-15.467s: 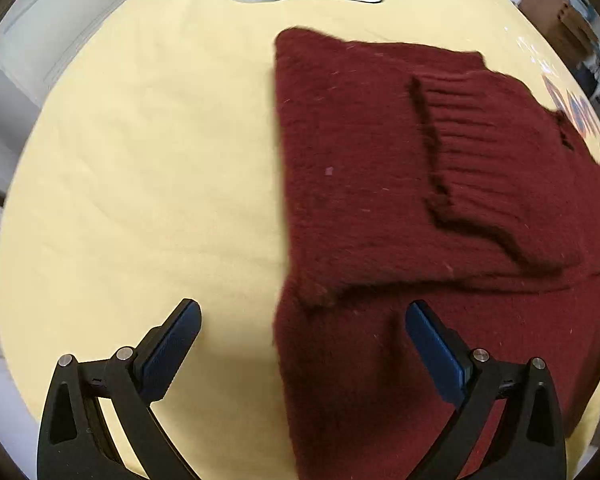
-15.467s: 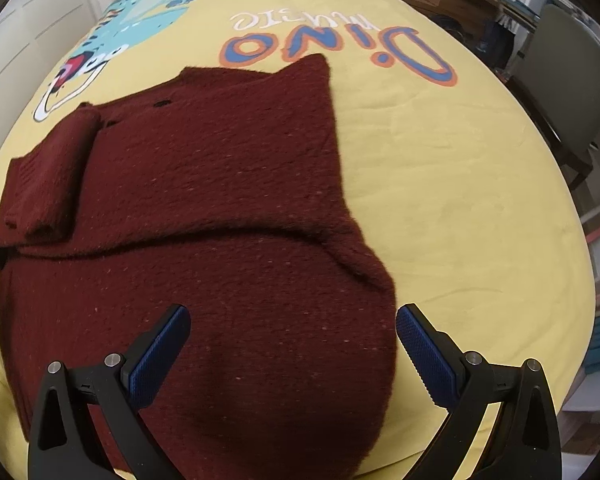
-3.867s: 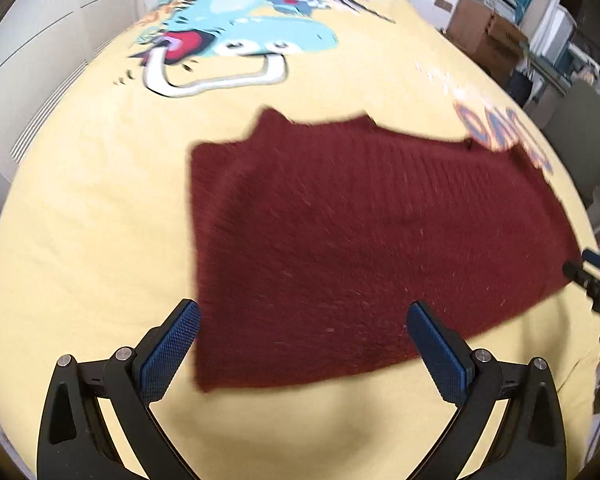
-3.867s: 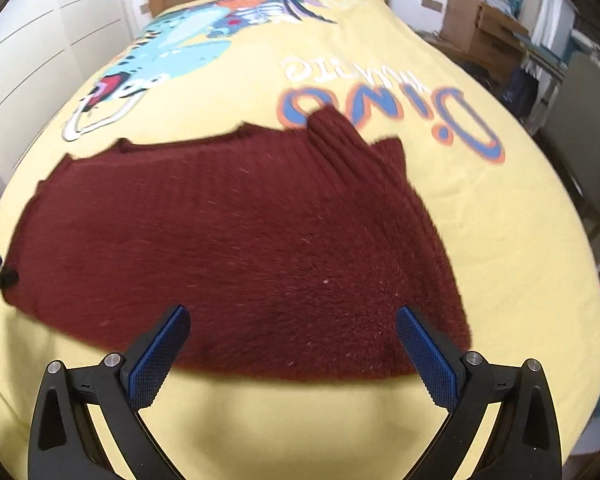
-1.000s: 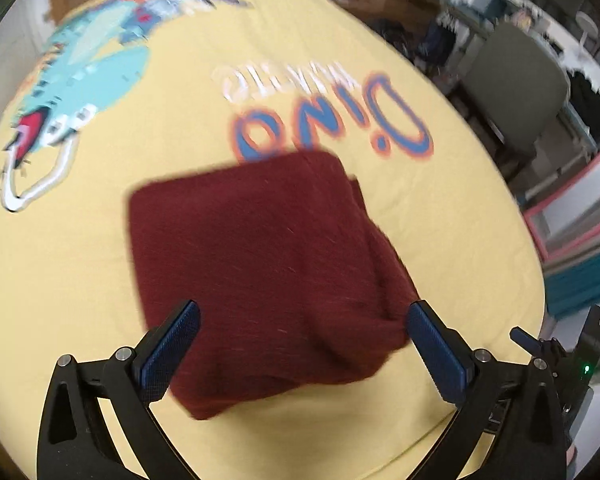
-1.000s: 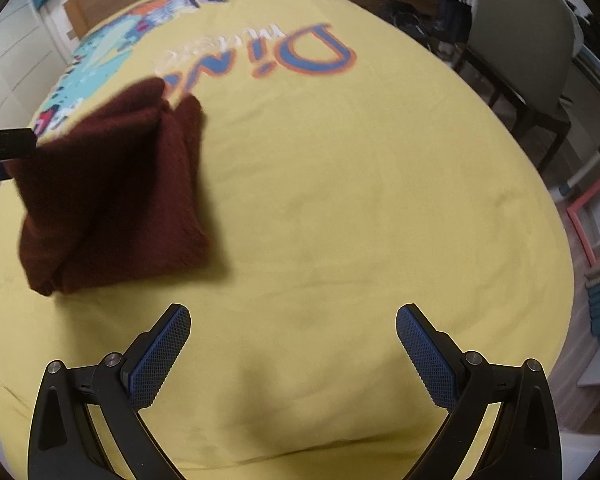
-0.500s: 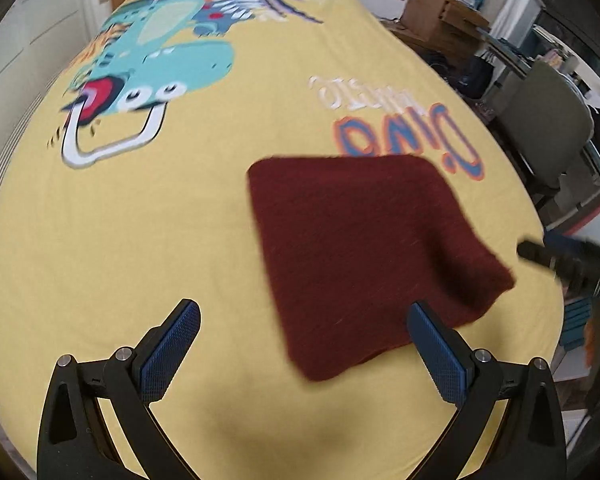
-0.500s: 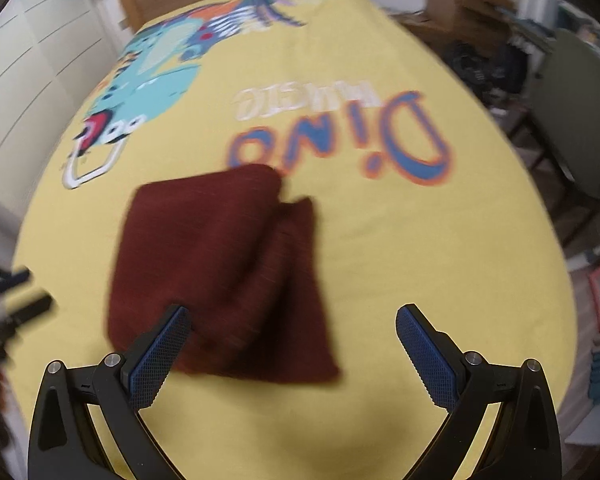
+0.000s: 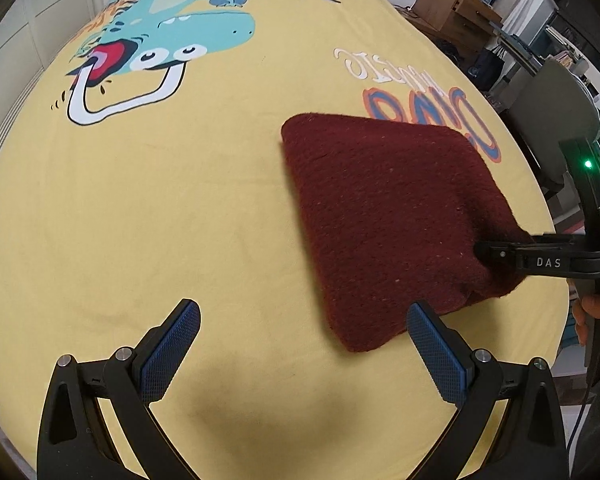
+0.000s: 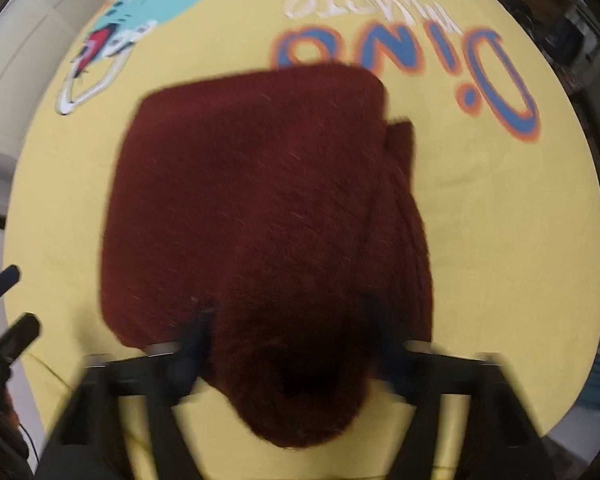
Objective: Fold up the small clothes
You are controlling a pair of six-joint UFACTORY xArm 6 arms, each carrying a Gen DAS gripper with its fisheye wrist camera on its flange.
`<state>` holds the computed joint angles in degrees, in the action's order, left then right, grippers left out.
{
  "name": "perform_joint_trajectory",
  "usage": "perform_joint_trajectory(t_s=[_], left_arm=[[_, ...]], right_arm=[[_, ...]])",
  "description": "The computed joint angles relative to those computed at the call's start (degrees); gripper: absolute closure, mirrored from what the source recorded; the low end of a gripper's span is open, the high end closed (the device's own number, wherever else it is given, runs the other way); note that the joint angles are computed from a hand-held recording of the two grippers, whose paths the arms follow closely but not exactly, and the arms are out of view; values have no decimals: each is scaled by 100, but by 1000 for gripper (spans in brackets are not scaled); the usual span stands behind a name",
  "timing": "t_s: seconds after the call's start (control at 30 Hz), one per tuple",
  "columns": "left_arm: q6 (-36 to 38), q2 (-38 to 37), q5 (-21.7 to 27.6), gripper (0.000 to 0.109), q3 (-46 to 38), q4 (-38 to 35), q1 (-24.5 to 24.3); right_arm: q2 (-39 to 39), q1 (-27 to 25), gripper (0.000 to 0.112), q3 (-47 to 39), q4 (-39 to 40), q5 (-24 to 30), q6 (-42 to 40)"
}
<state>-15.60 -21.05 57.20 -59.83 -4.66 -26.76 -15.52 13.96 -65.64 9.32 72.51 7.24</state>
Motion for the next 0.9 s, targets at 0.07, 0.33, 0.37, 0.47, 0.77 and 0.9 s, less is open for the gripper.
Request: perform_joint_trajectory(t_s=[0.07,0.33,0.37,0.47,0.77,0.9], left_arm=[[32,13,53,7,-5,-70,19],[19,32,44,7,-20,-6,-45],[29,45,48,7,-32,-11,-67],[25,103,39,7,-52,23,-153],[-51,308,51,7,-119,122,-343],[-159,479,-12,7,-268,25,-349]], right_arm=[[-110,-179,77,172,338,-111,-116],[-995,-538,88,726,232,-453,-408],[-1120,-612,88,823,189,-451,-425],[-1335,-792,87,1121,91,-421,-439],[-1626,-1036,36,1811,173,-814,-256],[-1620,-1163,32,1576,252,-833,-360]])
